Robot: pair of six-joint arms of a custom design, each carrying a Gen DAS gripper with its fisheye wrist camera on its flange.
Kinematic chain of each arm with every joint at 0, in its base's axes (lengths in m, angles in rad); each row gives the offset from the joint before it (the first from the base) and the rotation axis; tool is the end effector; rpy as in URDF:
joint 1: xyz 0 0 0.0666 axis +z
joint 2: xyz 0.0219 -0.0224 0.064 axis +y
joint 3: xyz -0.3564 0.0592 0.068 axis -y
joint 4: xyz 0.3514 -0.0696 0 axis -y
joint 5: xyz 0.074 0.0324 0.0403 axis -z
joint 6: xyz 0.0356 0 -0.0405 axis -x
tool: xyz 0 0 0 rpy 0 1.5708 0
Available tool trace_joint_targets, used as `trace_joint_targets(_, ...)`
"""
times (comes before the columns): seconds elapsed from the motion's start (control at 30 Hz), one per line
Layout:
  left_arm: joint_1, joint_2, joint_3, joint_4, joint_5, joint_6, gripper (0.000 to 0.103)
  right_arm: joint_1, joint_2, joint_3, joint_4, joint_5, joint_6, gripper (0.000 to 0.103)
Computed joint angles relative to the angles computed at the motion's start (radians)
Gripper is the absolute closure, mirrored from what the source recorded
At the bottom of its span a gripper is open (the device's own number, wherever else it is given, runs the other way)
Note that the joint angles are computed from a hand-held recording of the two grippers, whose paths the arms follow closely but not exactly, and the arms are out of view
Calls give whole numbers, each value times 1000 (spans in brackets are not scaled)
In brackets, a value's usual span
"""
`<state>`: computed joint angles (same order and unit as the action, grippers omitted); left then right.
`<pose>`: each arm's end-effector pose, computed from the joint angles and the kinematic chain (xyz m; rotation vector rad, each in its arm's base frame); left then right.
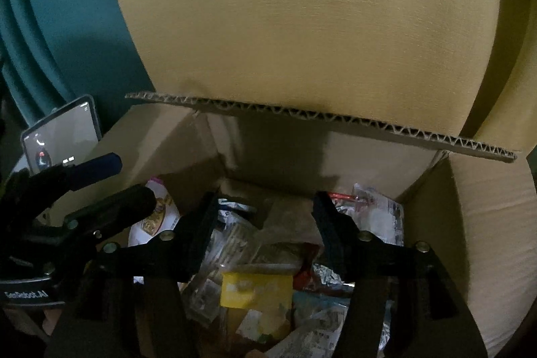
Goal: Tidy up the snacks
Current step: 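Move both tools back from the box to the snack tray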
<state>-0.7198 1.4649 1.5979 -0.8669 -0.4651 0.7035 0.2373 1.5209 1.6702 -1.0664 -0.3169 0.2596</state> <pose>0.3701 -0.3038 0.4678 -0.2149 2.2132 -0.2457 0.4688 0.1244 0.4565 -0.7340 2.3513 0.3837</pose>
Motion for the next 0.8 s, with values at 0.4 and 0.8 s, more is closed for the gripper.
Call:
trace_joint_targets(0.4, -92, -34, 13, -76, -105, 28, 29, -3, -84, -58, -16, 9, 20, 39)
trace_joint_targets(0.8, -205, -64, 27, -141, -214, 81, 29, -44, -224, -136, -35, -12, 41, 37)
